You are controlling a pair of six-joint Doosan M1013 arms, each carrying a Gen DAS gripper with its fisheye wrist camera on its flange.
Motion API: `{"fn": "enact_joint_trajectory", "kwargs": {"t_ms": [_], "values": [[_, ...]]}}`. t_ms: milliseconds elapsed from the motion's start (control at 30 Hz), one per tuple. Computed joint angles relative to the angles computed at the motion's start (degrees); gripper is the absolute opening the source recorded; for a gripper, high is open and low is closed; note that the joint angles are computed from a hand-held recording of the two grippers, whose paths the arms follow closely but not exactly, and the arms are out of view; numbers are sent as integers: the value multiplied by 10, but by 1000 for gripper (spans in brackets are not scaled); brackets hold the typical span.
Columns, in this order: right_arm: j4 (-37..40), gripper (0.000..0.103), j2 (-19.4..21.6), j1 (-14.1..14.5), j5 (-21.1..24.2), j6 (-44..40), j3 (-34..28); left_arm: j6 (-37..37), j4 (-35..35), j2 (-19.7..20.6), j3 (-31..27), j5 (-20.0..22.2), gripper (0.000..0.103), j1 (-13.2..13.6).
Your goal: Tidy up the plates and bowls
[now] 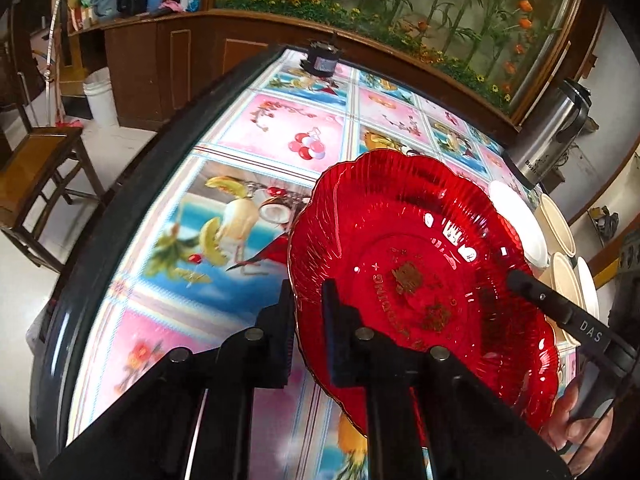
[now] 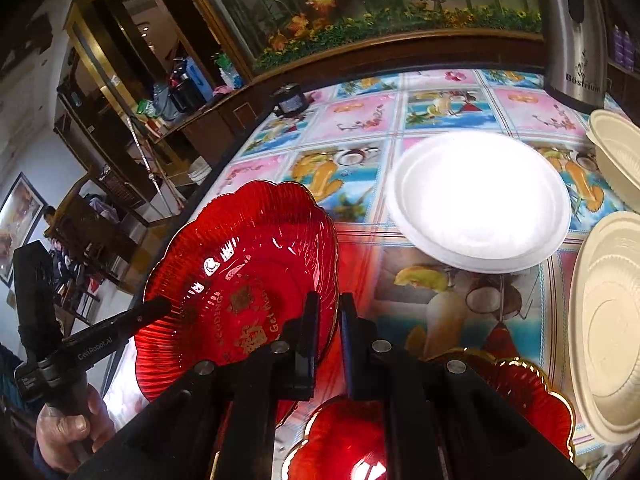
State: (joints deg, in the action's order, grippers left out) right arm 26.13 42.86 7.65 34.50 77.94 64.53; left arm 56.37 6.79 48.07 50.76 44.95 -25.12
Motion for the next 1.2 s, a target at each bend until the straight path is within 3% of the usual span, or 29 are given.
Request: {"fn": "enact_joint_trajectory", "kwargs": {"t_ms": [333,533,833,1200], "values": [[77,10,-33,6,20,-97,50,-99,91,-88,146,-71,10,-15],[106,13,-59,15,10,-146,103,-155,141,-116,199,-88,10,-23],[114,13,-83,26,-11,-173,151,-171,132,-129,237,-114,10,-20],[65,15,-79,36,-5,-131,149,-175,136,-131,248,-123,10,-17]]}}
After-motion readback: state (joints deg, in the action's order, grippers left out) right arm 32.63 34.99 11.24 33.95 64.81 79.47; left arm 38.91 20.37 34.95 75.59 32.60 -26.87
